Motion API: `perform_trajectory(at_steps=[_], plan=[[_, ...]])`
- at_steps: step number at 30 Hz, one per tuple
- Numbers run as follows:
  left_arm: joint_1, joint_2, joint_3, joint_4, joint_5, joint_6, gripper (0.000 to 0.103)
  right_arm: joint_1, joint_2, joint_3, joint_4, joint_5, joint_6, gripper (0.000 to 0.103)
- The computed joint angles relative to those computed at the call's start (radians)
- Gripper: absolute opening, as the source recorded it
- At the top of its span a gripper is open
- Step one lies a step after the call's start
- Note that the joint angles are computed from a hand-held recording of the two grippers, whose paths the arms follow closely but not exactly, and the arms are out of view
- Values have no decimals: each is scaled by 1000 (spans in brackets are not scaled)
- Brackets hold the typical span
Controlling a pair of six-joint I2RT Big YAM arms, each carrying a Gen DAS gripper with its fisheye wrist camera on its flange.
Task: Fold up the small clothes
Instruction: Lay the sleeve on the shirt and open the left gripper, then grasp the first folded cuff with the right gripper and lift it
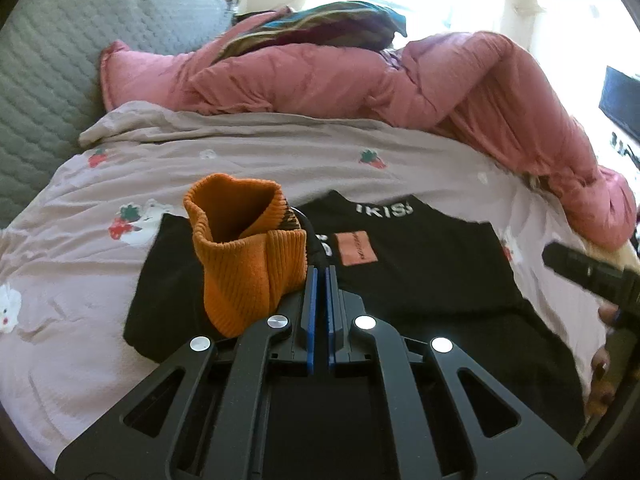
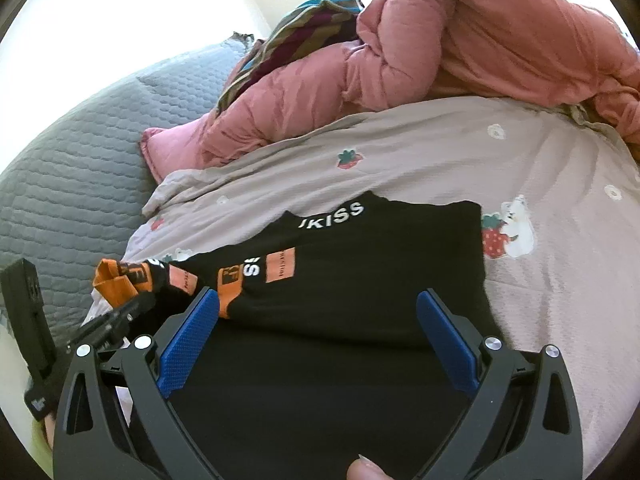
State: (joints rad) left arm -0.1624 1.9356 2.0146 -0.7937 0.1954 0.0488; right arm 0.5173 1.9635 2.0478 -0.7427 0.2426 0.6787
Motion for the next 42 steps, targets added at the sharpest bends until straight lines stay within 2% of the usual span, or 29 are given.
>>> perform_trajectory(at_steps=[8,10,15,16,19,24,25,28,32,37,39,42], plan=[[-18,-4,-20,-6,69,55,3,0,1,7,-33,46,5,98],[-21,-5,-22,-12,92,67,11,-1,3,10,-38,45,5,98],[-3,-29,-42,4,234,47,32,2,24,35,-58,35,0,98],[1,-34,-46,13,257,44,34,3,27,38,-58,32,0,98],[16,-37,-41,28,265,6,43,8,41,53,-63,12,-8,98],[74,-16,-4,35,261,-114,49,23,80,101,-73,-31,-32,98],[83,-9,8,28,225,-133,49,28,94,120,-80,-48,-40,98],[95,14,48,-6,127,-134,51,40,139,182,-113,-90,-54,98],[107,37,76,-26,48,-138,58,55,212,282,-177,-148,-50,98],[103,39,63,-14,-8,-103,68,67,306,419,-279,-156,-44,98],[104,49,72,-27,-18,-99,79,69,348,487,-330,-149,-38,98],[111,68,93,-50,-34,-104,81,68,440,644,-436,-153,-22,98]])
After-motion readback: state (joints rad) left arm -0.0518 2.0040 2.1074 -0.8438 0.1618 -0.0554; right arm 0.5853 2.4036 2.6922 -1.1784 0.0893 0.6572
